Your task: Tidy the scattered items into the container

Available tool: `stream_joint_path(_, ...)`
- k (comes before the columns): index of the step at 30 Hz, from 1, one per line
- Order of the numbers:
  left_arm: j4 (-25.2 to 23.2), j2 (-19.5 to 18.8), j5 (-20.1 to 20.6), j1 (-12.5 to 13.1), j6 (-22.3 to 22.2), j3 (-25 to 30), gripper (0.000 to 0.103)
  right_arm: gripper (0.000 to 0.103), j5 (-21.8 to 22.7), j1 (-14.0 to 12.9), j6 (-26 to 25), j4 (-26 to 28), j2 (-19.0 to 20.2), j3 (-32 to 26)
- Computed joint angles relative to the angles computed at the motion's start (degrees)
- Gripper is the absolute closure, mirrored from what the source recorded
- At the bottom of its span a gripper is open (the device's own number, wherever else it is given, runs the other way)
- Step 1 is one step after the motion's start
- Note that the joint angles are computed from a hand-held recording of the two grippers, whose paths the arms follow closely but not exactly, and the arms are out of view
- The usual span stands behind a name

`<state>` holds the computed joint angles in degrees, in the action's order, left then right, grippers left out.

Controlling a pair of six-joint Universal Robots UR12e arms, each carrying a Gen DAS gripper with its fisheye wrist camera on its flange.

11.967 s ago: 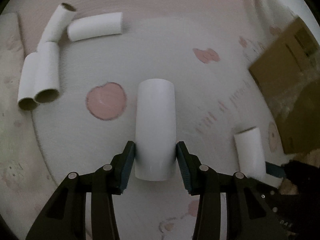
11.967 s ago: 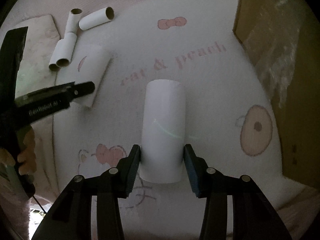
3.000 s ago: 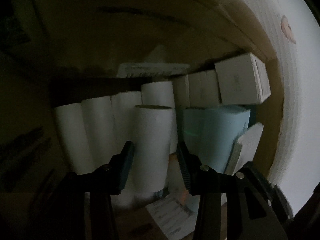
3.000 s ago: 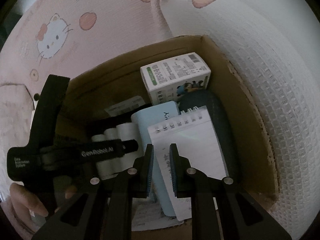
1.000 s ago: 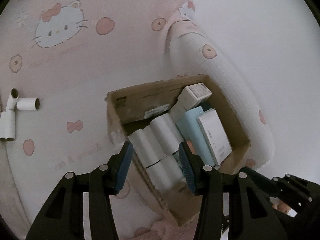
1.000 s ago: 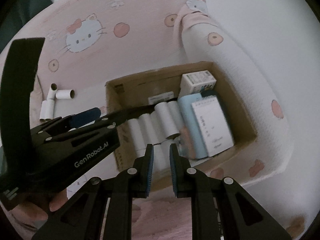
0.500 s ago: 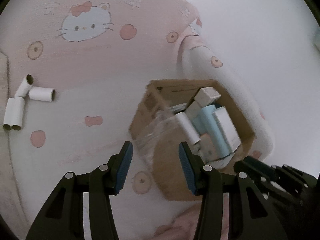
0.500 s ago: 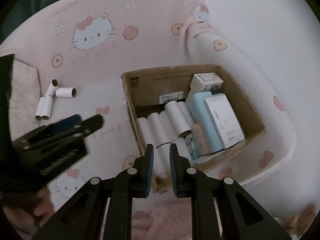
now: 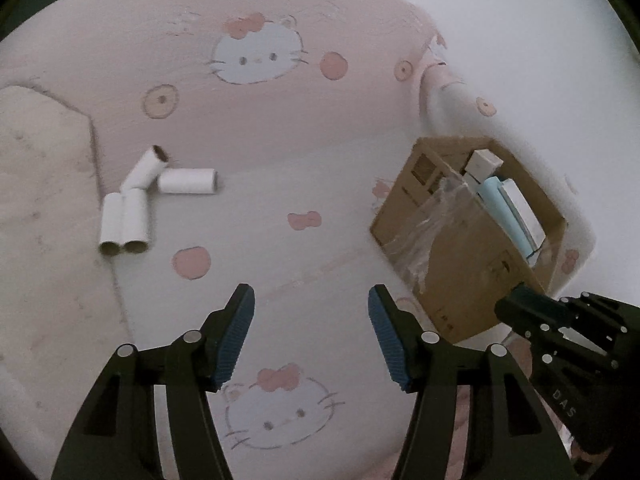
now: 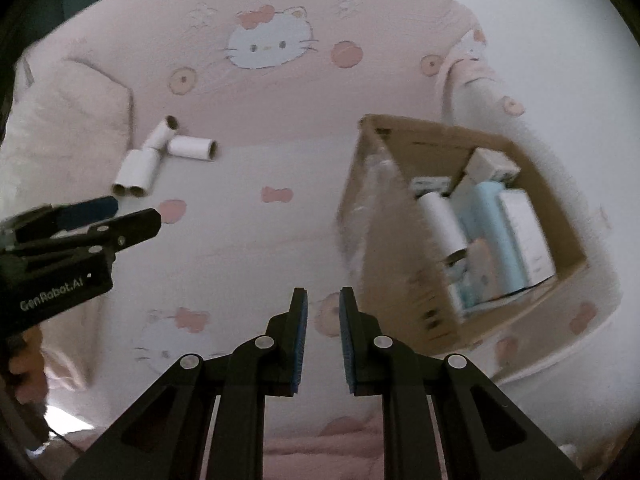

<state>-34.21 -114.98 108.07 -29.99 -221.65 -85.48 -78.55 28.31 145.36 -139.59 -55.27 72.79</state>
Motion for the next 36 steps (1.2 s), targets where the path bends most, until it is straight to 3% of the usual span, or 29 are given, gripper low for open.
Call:
stream_joint_path(5, -1.5, 2.0, 0.8, -0.3, -1.9, -1.6, 0.039, 0.091, 1.5, 0.2, 0.4, 1.0, -1.7, 1.3)
stream_joint_path(8, -5.2, 1.8, 2.9, -1.0, 1.2, 0.5, 0.039, 0.089, 0.4, 0.3, 0.8, 1.0, -2.4, 1.1)
stream_joint_path(10, -7.0, 0.9, 5.9, -1.9, 4.7, 2.7, 0.039, 0.078, -0.6, 0.2, 1.9, 1.5, -2.4, 0.4)
stream_joint_path(12, -7.6, -0.4, 7.6, -2.8, 8.5, 5.1, 0.038, 0.046, -1.6, -0.1, 3.0, 0.7, -2.3, 0.0)
stream_joint_path(13, -7.9, -0.9, 7.9, -3.1, 9.9, 6.2, 0.038, 0.041, -2.0, -0.3, 3.7, -0.4, -2.3, -0.1)
stream_joint_path(18, -6.4, -4.1, 8.1, -4.3, 15.6, 10.9, 0.037, 0.039, -1.1, -1.5, 7.0, -1.0, -1.3, -2.5)
stream_joint_path(25, -9.8, -5.4, 5.4, -4.0, 14.9, 13.8, 0.037, 0.039, -1.1, -1.9, 5.9, 0.4, -0.5, -4.2)
stream_joint_path(28, -10.8, -6.1, 5.6, -4.1, 14.7, 15.8, 0.037, 0.039, -0.6, -2.6, 7.0, 2.7, -0.5, -5.1)
stream_joint_path(31, -11.8, -7.2, 6.6, -4.5, 16.0, 18.4, 0.027, 0.039, -0.8, -3.2, 8.8, 4.0, -0.2, -6.2)
stream_joint_path(36, -11.7, -9.2, 7.8, -5.3, 18.4, 22.2, 0.026, 0.038, 0.9, -4.5, 12.2, 3.9, 0.1, -7.2)
